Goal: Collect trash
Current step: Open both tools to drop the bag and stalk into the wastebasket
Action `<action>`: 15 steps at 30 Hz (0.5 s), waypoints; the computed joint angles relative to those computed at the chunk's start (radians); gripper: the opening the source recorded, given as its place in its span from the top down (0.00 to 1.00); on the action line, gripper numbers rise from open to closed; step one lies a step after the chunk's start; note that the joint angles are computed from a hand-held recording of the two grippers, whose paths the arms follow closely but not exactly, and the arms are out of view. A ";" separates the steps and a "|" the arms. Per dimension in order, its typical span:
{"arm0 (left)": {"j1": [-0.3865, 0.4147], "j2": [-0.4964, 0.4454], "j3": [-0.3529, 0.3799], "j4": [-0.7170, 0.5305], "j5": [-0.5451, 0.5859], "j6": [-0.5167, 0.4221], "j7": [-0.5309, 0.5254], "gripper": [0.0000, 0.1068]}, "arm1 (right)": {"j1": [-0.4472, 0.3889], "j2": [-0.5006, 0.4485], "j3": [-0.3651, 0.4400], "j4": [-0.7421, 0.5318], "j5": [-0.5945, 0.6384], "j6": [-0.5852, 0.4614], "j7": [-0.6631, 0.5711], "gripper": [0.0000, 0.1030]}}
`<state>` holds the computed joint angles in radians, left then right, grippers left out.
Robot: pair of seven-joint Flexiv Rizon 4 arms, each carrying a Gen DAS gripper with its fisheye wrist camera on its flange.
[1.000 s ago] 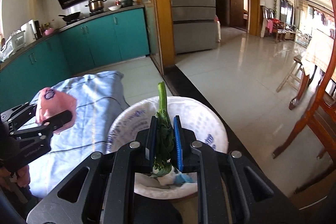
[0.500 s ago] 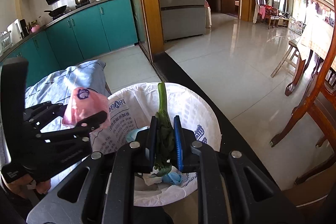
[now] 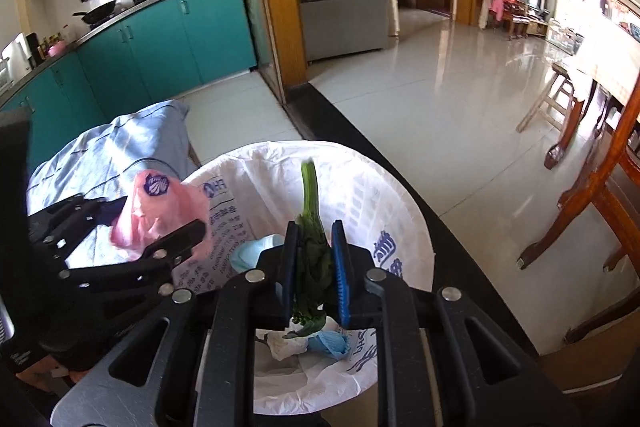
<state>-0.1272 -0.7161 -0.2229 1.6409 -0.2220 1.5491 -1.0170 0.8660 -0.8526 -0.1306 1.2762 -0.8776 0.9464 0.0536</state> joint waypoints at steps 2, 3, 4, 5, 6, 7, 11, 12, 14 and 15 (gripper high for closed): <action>0.024 0.017 -0.026 0.028 0.001 0.031 0.006 0.27 | 0.004 0.012 -0.006 0.018 -0.006 0.001 0.020 0.56; 0.033 0.027 -0.034 0.043 0.003 0.045 0.006 0.25 | 0.009 0.016 -0.012 0.021 -0.014 -0.003 0.034 0.46; 0.041 0.038 -0.039 0.057 0.004 0.058 0.005 0.24 | 0.018 0.027 -0.022 0.035 -0.031 -0.007 0.056 0.42; 0.057 0.054 -0.052 0.084 0.007 0.084 0.004 0.23 | 0.022 0.035 -0.026 0.044 -0.046 -0.008 0.074 0.39; 0.070 0.071 -0.062 0.110 0.011 0.112 -0.002 0.20 | 0.030 0.051 -0.035 0.064 -0.073 -0.001 0.102 0.37; 0.076 0.091 -0.058 0.136 0.016 0.140 -0.014 0.18 | 0.033 0.064 -0.036 0.077 -0.093 -0.001 0.119 0.35; 0.157 0.220 -0.085 0.316 0.077 0.302 -0.090 0.10 | 0.089 0.144 -0.059 0.148 -0.254 -0.052 0.243 0.08; 0.180 0.255 -0.090 0.360 0.097 0.337 -0.116 0.08 | 0.120 0.168 -0.070 0.164 -0.315 -0.089 0.284 0.03; 0.182 0.335 -0.045 0.446 0.118 0.400 -0.166 0.07 | 0.157 0.200 -0.067 0.183 -0.393 -0.153 0.325 0.03; 0.173 0.378 -0.012 0.489 0.123 0.425 -0.186 0.07 | 0.175 0.218 -0.061 0.194 -0.432 -0.181 0.339 0.03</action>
